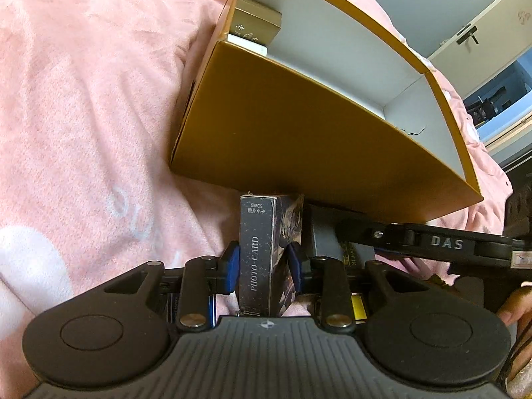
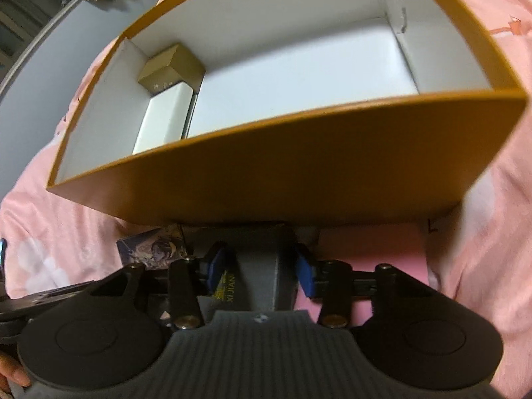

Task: Organize objects
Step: 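Grasp the photo-card box with the left tool while the right tool grasps the black box, then carry the photo-card box and black box over the shoebox and lower them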

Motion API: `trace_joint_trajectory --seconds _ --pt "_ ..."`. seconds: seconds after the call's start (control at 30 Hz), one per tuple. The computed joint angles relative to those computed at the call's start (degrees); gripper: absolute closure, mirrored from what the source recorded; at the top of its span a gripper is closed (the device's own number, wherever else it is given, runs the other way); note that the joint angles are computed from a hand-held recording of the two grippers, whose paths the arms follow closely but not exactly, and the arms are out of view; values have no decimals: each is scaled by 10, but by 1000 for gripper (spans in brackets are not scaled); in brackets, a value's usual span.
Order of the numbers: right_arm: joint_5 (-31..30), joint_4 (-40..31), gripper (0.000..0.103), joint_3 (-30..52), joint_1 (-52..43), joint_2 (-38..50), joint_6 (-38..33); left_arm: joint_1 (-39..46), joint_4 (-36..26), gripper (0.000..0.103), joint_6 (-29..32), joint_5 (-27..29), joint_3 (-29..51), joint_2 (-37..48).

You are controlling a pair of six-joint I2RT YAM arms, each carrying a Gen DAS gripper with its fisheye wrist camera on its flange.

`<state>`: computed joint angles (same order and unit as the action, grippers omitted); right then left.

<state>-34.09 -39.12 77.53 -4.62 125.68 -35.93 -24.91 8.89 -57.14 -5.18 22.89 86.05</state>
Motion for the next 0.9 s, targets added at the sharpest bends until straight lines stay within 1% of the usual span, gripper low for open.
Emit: trace_joint_trajectory --seconds 0.03,0.1,0.13,0.2,0.27,0.33,0.37,0.43,0.5,0.57,0.7,0.77,0.9 --pt "5 -5 46 5 6 4 -7 -1 0 69 -2 -1 -1 1" --pt "14 -7 36 13 20 14 -15 2 -1 69 -6 -1 -1 1" --pt "18 -6 34 18 27 21 -18 4 -1 69 -7 0 -2 0" --pt "19 -8 27 28 34 33 -21 5 0 69 -11 1 -3 0" --pt "21 -12 25 34 37 38 -19 6 2 69 -11 2 -2 2" --pt "17 -26 28 33 30 31 -29 8 4 69 -11 3 -3 3" --pt "17 -30 31 31 25 26 -29 8 5 69 -11 4 -3 3" --pt "12 -50 39 35 13 17 -29 9 4 69 -10 4 -2 3" --pt "-4 -81 53 43 -6 10 -36 6 -3 69 -6 0 -3 -5" --pt "-23 -102 59 40 -25 -6 -53 -6 -18 70 0 -11 -1 -17" --pt "-52 -109 63 5 -45 -60 -89 -35 -74 72 16 -38 20 -51" --pt "-68 -118 63 -14 -56 -94 -127 -53 -107 77 24 -48 32 -74" --pt "-92 -126 63 -45 -70 -155 -183 -93 -166 78 39 -88 56 -123"
